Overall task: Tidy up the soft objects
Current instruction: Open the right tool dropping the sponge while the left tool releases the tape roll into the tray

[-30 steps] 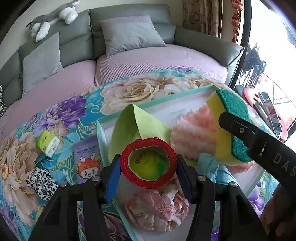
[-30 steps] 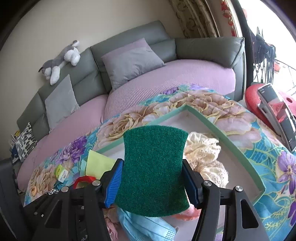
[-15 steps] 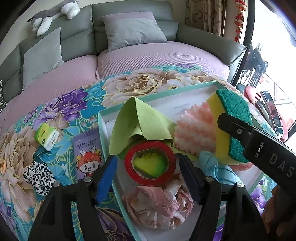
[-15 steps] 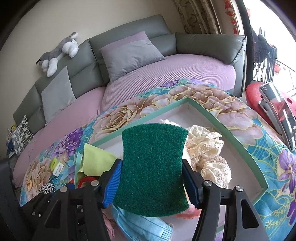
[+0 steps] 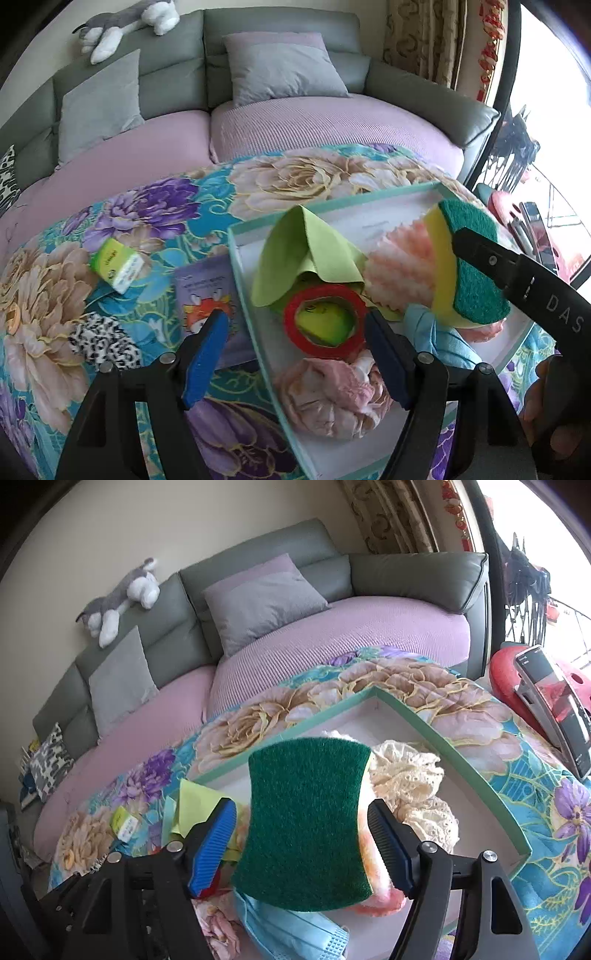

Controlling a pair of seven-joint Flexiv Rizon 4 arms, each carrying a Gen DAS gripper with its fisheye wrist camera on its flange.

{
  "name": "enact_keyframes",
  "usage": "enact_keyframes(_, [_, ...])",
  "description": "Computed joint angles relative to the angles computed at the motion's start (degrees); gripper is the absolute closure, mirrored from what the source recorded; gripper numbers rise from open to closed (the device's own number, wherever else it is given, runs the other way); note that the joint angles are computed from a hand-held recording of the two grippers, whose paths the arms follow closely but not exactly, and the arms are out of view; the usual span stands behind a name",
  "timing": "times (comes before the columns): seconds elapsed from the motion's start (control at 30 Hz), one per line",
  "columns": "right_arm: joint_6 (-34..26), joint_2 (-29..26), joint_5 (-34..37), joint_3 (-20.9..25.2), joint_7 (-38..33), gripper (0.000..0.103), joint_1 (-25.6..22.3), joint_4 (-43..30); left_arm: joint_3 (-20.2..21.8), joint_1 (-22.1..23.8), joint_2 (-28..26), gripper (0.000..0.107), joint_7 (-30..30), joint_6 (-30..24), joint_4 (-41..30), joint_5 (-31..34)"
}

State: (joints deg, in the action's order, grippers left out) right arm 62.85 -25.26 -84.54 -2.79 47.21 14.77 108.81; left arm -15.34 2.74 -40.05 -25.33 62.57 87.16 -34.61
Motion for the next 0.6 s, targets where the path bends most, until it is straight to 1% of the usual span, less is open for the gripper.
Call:
enact_keyframes(0.13, [-1.28, 0.56, -0.32, 0.19, 0.39, 0.026, 0.24, 0.21, -0.65, 1.23, 0.6, 0.03, 0.1, 0.25, 0.0, -1.86])
enact_keyframes(0.2, [-1.53, 0.67, -0.3, 0.3, 0.29, 0.026, 0.28, 0.21, 0.0, 1.28, 0.44, 0.03, -1.54, 0.57, -0.8, -2.44])
enact_keyframes(0.37, [-2.41, 0.59, -0.42, 0.45, -1.22, 0.026, 0.97, -0.87, 4.24, -0.06, -1.82, 0.03, -11.13, 2.87, -4.83, -0.41])
enact_keyframes(0.4, [-2.55, 0.57, -0.95, 0.38, -1.21, 0.026, 1.16, -1.17, 5.81, -0.63, -2.5, 0.028, -14.05, 3.33, -5.94, 0.91])
enact_keyframes(0.43, [-2.59, 0.51, -1.75, 0.31, -0.95, 0.026, 1.34, -1.61, 7.67, -1.24, -3.3, 0.019, -17.48, 2.9, -7.43, 2.56])
enact_keyframes(0.47, [-2.59, 0.35, -2.52, 0.29, -0.62, 0.026, 1.53, -2.2, 8.74, -1.33, -3.91, 0.015, -20.0, 2.36, -8.48, 3.79])
enact_keyframes(0.53, [-2.18, -0.41, -3.7, 0.3, -0.84, 0.026, 1.83, -3.76, 10.72, -1.31, -5.26, 0.013, -25.33, 1.24, -10.68, 5.78])
enact_keyframes(0.6, [-2.09, -1.41, -2.83, 0.53, -3.33, 0.026, 2.25, -5.3, 12.81, -1.37, -6.6, 0.013, -30.54, -0.2, -13.03, 7.93])
